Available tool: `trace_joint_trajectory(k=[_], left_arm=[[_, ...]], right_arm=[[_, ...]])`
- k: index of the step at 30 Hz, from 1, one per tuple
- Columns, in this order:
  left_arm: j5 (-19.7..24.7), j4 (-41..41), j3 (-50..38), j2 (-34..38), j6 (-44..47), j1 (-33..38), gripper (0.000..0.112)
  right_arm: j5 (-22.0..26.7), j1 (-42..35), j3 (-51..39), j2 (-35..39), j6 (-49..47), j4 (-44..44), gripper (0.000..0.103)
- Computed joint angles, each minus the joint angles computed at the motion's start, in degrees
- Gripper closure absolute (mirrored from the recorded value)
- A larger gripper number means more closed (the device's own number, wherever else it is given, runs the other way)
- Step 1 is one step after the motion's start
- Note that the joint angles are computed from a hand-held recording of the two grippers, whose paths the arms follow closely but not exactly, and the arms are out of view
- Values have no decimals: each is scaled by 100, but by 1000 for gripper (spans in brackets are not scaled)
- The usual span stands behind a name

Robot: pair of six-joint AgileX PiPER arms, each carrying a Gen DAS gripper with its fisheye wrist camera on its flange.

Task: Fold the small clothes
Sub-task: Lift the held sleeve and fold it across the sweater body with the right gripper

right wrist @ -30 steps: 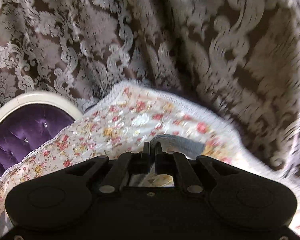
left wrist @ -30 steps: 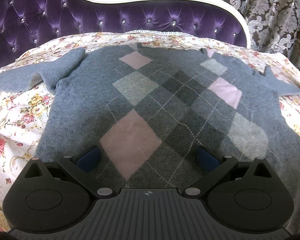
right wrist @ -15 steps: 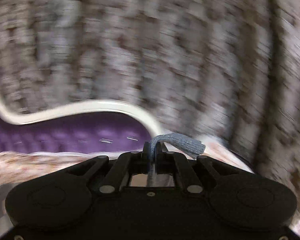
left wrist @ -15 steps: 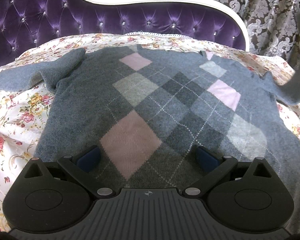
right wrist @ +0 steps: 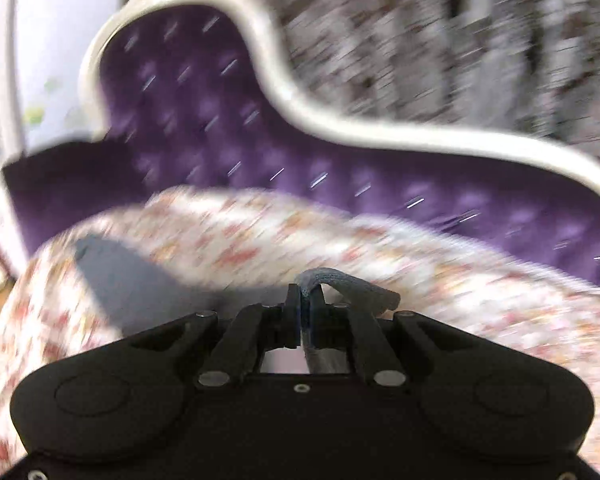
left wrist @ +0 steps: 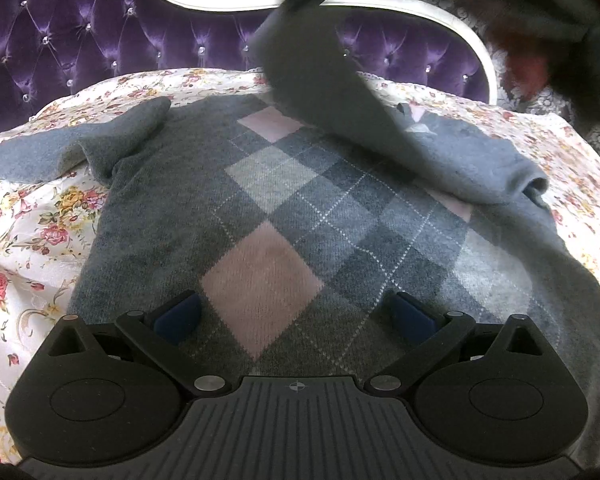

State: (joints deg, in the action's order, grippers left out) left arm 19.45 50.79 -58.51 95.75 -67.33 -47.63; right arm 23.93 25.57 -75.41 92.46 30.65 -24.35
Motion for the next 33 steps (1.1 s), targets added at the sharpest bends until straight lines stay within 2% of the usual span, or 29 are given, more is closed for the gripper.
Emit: trace_joint_trajectory(k=[2,3,5,6,10,13,14,15,16,18,21,25,28,33], left_arm=[[-19,8,11,-5,-1,2,9],[-27,-32,8,-6,45,8,9],[-20,-63,6,-13,92,5,9],[0,-101,-10,-10,143,-2,9],[68,-743,-150,-2,902,57,10],[104,-1803,-254,-92,2027,235,13],[93,-2250,-249,-165,2443,330,23],[101,-2810,-264,-243,2958,445,25],[135,-3365,-318,-303,3456,580,25],[208,-3789,-485,-313,3821,785,25],[422,-3347,-939,-129,3584,873,25],[720,-2497,-1799,483,3207,820,25],[893,-1950,-2285,922,2869,656,25],[989,-1158,-2803,1533,2307,500,25]], right_arm=[[-248,69,140,129,-407,428,87],[-289,104,167,156,-372,375,83],[-401,135,419,-17,-149,150,54],[-505,115,617,-162,88,-84,49],[-592,8,1301,-784,1223,-983,48],[-505,-253,1977,-1366,2047,-1702,48],[-415,-285,2151,-1491,2411,-2066,48],[-315,-348,2381,-1688,2658,-2333,48],[-237,-417,2587,-1869,2833,-2516,48],[-126,-567,3012,-2216,3155,-2762,48],[10,-771,3569,-2673,3673,-3061,48],[110,-919,4126,-3081,4492,-3520,48],[537,-639,4503,-3226,5546,-4298,48],[763,-379,4859,-3317,5967,-4515,48]])
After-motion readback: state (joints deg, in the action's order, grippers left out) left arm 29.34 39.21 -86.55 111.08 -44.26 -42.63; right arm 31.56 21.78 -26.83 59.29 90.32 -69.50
